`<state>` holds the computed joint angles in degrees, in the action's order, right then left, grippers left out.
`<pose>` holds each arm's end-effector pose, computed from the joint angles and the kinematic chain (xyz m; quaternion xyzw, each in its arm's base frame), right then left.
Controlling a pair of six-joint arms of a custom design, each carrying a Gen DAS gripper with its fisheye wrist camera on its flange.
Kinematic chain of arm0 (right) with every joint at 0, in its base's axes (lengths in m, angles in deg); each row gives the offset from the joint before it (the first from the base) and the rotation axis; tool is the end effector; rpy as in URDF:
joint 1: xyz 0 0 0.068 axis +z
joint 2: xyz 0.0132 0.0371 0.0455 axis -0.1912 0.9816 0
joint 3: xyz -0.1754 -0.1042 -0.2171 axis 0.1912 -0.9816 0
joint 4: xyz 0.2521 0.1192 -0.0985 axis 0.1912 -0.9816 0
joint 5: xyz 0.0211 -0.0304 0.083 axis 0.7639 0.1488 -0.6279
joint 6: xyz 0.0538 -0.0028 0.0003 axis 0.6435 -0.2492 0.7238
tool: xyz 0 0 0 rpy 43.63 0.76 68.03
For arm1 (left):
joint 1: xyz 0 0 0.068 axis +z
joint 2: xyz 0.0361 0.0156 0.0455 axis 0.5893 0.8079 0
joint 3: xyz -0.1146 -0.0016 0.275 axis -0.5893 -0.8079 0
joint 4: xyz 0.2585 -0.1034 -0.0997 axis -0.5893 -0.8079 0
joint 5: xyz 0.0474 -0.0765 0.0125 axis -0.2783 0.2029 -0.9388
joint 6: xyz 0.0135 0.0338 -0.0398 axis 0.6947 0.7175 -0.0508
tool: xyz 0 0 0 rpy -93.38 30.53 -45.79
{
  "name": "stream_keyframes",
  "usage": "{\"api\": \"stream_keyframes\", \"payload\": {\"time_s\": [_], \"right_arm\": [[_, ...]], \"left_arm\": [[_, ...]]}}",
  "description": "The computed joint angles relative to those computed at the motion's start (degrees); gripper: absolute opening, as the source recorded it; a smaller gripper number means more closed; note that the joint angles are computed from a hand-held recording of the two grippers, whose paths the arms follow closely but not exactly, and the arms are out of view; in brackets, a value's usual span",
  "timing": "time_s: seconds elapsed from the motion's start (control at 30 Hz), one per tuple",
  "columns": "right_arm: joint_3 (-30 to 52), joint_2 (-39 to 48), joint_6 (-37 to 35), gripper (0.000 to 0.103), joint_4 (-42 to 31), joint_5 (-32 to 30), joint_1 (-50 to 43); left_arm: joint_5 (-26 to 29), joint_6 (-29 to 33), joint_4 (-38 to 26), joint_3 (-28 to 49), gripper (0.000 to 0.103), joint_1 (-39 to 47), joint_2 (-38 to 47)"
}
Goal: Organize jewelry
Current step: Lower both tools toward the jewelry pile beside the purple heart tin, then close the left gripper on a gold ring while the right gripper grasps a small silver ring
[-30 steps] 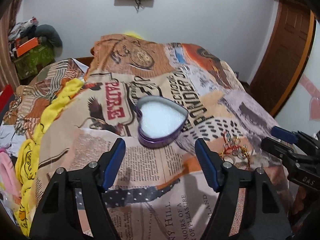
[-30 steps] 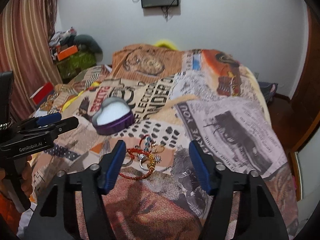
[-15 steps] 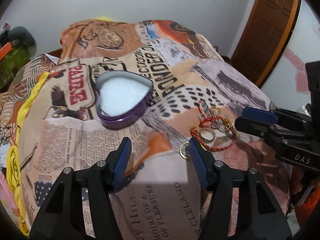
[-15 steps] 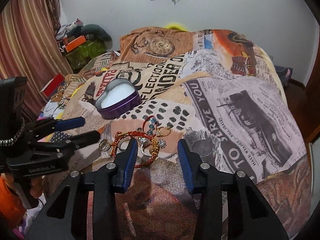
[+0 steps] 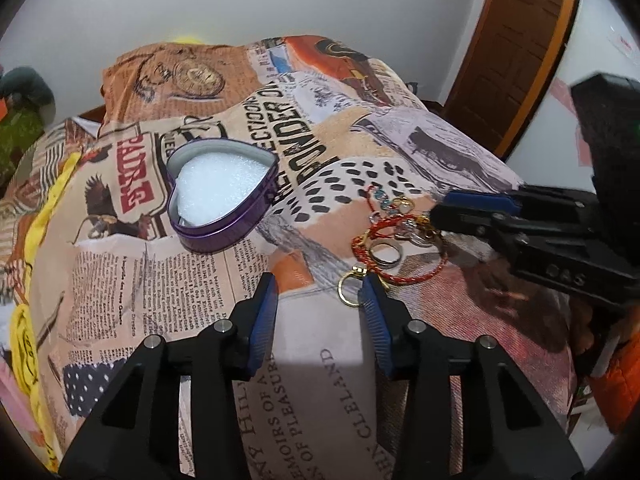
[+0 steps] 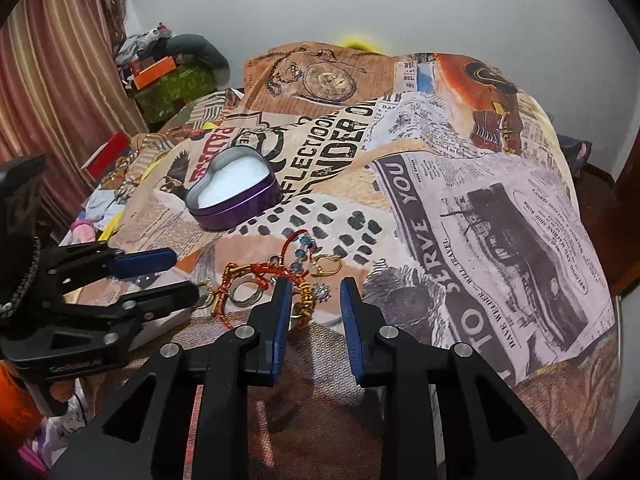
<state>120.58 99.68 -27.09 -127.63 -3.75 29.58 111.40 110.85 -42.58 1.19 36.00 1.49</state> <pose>0.1488 0.1134 0.2548 0.0186 0.9447 0.0685 0.3200 0.2523 -0.0183 0.1962 0.3135 0.8877 -0.1804 0.2848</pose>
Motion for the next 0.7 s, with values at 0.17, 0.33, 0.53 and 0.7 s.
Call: {"api": "stream_keyframes", "payload": {"time_s": [0.17, 0.33, 0.53, 0.7], "right_arm": [[-0.1, -0.1, -0.4, 0.018, -0.7, 0.2, -1.3], [-0.4, 0.7, -0.3, 0.018, -1.9, 0.2, 0.1], [0.2, 2.6, -2.4, 0.018, -0.6, -1.1, 0.4], [0.4, 4.6, -5.1, 0.018, 1.1, -2.8, -1.4]], "left_arm": [[-0.6, 1.4, -0.2, -1.3, 0.042, -1.5, -1.8], [-2.1, 0.5, 2.6, -2.5, 0.042, -3.2, -1.6], [-1.1, 0.2, 4.1, -2.2, 0.036, -2.9, 0.3], [-0.5, 0.3, 4.7, -2.2, 0.026, -2.6, 1.0]]}}
